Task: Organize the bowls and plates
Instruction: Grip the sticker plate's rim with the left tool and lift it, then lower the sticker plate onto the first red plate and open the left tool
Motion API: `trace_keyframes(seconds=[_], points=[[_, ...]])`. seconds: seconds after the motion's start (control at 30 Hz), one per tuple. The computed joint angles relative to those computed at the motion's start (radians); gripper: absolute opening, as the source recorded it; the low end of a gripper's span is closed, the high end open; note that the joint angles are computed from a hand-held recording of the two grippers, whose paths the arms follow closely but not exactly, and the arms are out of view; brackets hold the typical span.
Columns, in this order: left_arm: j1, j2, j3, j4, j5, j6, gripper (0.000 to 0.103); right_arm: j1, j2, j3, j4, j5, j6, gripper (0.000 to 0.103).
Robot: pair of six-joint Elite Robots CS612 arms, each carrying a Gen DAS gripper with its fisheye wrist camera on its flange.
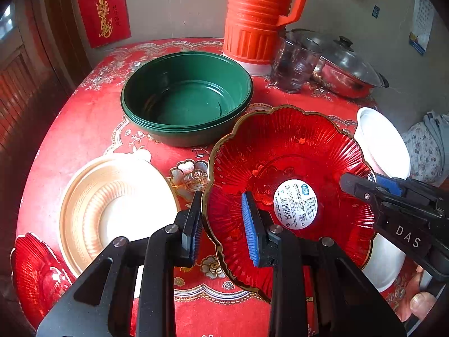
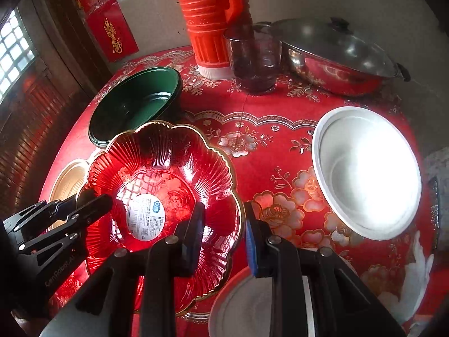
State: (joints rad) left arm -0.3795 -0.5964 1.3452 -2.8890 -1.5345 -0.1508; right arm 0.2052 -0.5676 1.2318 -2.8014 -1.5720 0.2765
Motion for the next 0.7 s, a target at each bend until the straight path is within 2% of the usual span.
trace_keyframes(seconds=[0.4,0.7], points=[[0.030,-0.068,0.120,-0.076,-0.029,-0.020,0.027,0.046,-0.038,0.042,-0.024,-0.027,-0.024,0.026],[0.065,-0.126,0.222,-0.144,-0.013,-0.040,0.027,0.093,-0.042,0.037,-0.030,-0.022,-0.056,0.026]])
